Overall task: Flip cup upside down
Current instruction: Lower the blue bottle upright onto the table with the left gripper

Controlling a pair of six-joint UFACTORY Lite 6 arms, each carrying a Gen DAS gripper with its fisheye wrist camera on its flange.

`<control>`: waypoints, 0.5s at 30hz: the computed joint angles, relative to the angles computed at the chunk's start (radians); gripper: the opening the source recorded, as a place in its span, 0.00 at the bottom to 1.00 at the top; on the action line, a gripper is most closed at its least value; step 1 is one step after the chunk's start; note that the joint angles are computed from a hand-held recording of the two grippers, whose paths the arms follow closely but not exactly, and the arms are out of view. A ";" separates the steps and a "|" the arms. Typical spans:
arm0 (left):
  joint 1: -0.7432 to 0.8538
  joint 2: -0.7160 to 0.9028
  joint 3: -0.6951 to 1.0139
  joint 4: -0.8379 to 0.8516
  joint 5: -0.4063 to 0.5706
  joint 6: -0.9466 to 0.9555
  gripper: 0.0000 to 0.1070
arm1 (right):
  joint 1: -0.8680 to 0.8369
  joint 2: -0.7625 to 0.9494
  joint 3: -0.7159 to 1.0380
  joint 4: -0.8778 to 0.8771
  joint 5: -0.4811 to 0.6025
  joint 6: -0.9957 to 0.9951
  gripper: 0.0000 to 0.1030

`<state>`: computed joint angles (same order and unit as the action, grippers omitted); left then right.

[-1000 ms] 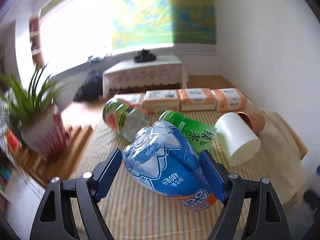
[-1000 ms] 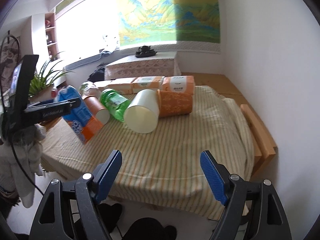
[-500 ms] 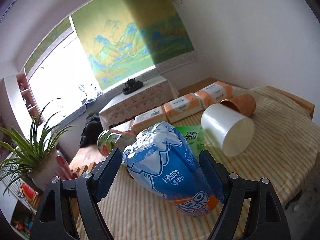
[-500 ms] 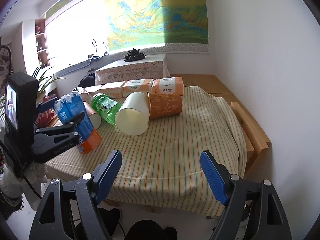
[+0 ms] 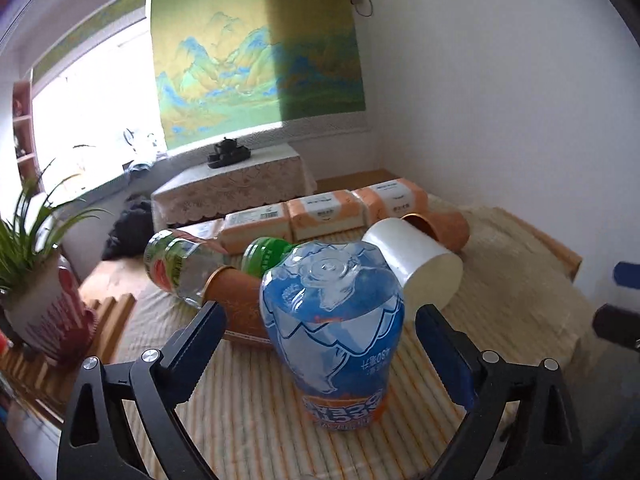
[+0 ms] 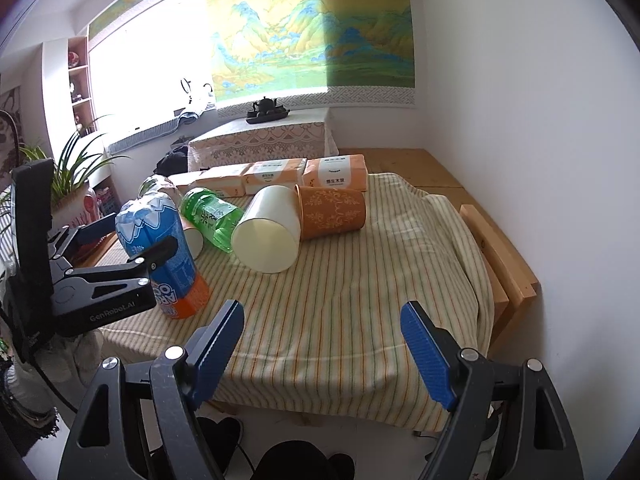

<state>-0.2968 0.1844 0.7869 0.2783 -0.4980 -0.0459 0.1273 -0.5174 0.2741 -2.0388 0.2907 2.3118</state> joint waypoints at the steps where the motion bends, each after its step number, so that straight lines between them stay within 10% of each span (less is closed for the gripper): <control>1: 0.006 0.001 0.003 0.021 0.001 -0.023 0.92 | 0.003 0.001 0.000 0.000 0.001 0.002 0.75; 15: 0.229 -0.194 -0.136 0.514 -0.027 -0.470 0.95 | 0.135 0.072 0.056 0.112 0.114 -0.029 0.75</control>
